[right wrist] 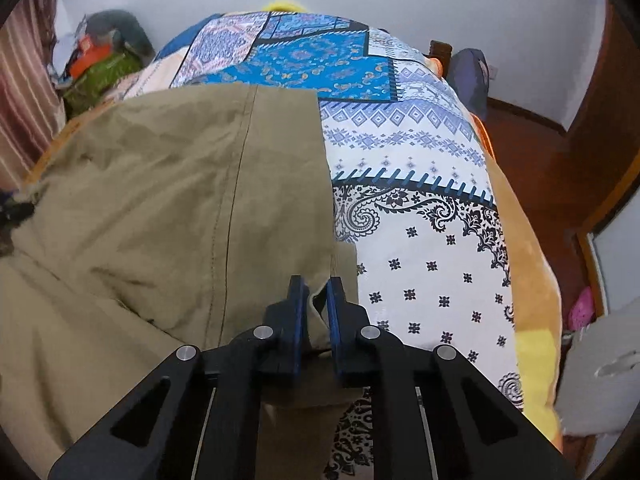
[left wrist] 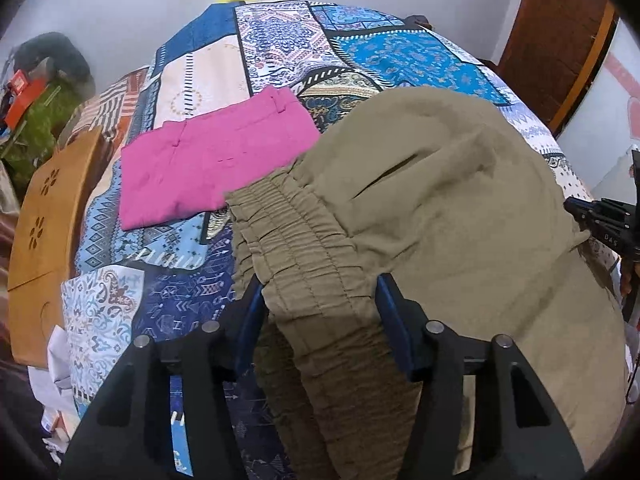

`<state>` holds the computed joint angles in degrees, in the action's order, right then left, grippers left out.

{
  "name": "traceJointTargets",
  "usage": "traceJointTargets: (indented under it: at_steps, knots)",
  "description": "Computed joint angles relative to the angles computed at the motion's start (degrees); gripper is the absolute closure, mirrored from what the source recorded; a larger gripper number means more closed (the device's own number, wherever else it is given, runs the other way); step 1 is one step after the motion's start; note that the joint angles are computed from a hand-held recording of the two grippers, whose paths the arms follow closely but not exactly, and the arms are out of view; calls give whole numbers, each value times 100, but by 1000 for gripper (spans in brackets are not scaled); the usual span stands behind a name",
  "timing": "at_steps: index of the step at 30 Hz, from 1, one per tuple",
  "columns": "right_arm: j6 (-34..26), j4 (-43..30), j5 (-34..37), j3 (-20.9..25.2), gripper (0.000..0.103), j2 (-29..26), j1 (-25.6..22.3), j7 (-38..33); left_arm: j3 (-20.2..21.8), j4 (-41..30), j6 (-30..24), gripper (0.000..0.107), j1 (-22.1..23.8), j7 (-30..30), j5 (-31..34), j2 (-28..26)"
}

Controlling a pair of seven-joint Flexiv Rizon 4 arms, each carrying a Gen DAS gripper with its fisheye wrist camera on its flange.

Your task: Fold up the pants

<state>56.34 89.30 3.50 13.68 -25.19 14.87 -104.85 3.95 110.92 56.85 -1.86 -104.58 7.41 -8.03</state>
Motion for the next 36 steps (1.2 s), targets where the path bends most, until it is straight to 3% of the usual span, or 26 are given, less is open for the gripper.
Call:
traceJointTargets:
  at_steps: [4,8,10,12,14,17,20,23,25,30,36]
  knots:
    - [-274,-90,-124,-67,94,-26,50,108,-3,16,-35,47,30,41,-88,-59]
    - [-1007,-477,-53,-32,92,-28,-11,56,-71,243,-16,45,188,517,-943,133]
    - [-1198,-550,138,15,86,61,-86,-52,-31,264,33,41,184,415,-925,251]
    - [-1148,-579,378,50,61,162,-154,-187,41,154,-2,36,196,168,-577,346]
    - [-862,-545,532,49,48,258,-169,-274,84,-8,-55,33,237,-83,-256,361]
    - [-941,-868,803,96,45,212,-204,-378,113,-265,-100,29,350,-256,-126,236]
    - [-924,-1230,921,81,37,29,-135,-342,67,-443,-182,22,501,44,-568,-10]
    - [-794,-1568,684,-25,37,-279,77,-255,-34,-611,-338,22,639,567,-1230,-337]
    - [-841,-1856,500,-94,37,-539,196,-84,13,-799,-412,22,623,507,-1225,-581]
    - [-1381,-2877,334,-63,37,-1301,322,66,54,-1125,-640,22,660,612,-1275,-1075]
    - [-2204,-4154,323,-14,37,-2175,495,77,-291,-743,-256,22,974,1503,-2514,-1249]
